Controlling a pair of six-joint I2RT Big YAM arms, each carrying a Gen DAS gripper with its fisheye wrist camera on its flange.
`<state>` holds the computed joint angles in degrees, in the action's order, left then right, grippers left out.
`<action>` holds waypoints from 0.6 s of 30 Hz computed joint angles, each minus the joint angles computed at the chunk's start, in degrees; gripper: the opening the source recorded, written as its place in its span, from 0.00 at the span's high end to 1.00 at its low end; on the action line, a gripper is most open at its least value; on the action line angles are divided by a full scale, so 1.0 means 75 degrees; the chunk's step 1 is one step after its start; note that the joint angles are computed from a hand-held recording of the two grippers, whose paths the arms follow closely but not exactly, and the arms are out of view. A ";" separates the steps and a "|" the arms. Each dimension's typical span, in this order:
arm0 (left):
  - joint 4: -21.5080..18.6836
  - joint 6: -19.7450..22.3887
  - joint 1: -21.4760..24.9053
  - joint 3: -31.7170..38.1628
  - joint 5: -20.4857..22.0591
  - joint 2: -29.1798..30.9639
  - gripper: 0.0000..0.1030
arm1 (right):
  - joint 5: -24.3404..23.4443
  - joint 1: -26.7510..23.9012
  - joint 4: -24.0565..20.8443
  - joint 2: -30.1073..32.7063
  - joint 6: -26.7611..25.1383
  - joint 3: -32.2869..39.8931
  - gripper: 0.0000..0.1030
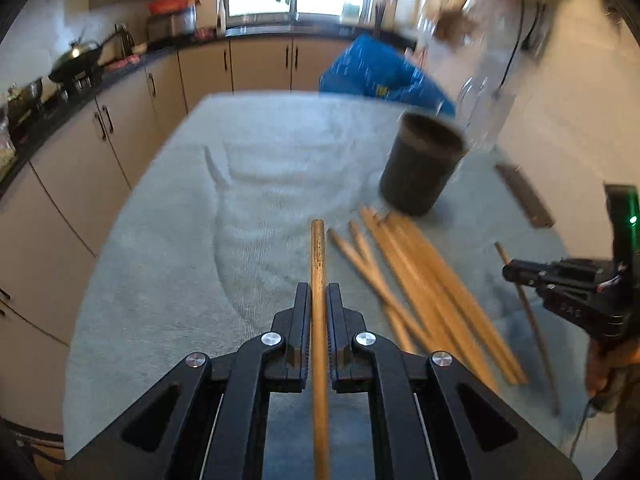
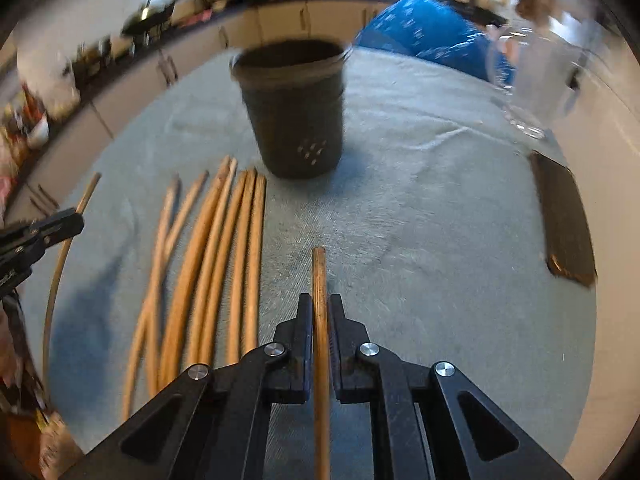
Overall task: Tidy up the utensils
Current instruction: 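Lift both held chopsticks and carry them over the black holder cup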
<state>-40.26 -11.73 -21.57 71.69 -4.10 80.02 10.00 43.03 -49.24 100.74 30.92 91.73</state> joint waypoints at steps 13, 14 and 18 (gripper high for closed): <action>0.1046 -0.0775 -0.0590 0.0312 0.0048 -0.0502 0.94 | 0.1177 0.0287 0.2225 -0.1782 0.0959 -0.1333 0.92; 0.1177 -0.0873 -0.0562 0.0468 0.0129 -0.0421 0.94 | 0.1234 0.0273 0.2291 -0.1797 0.0968 -0.1260 0.92; 0.1524 -0.1049 -0.0473 0.1243 0.0222 0.0101 0.94 | 0.1460 0.0072 0.3027 -0.1759 0.0938 -0.0897 0.92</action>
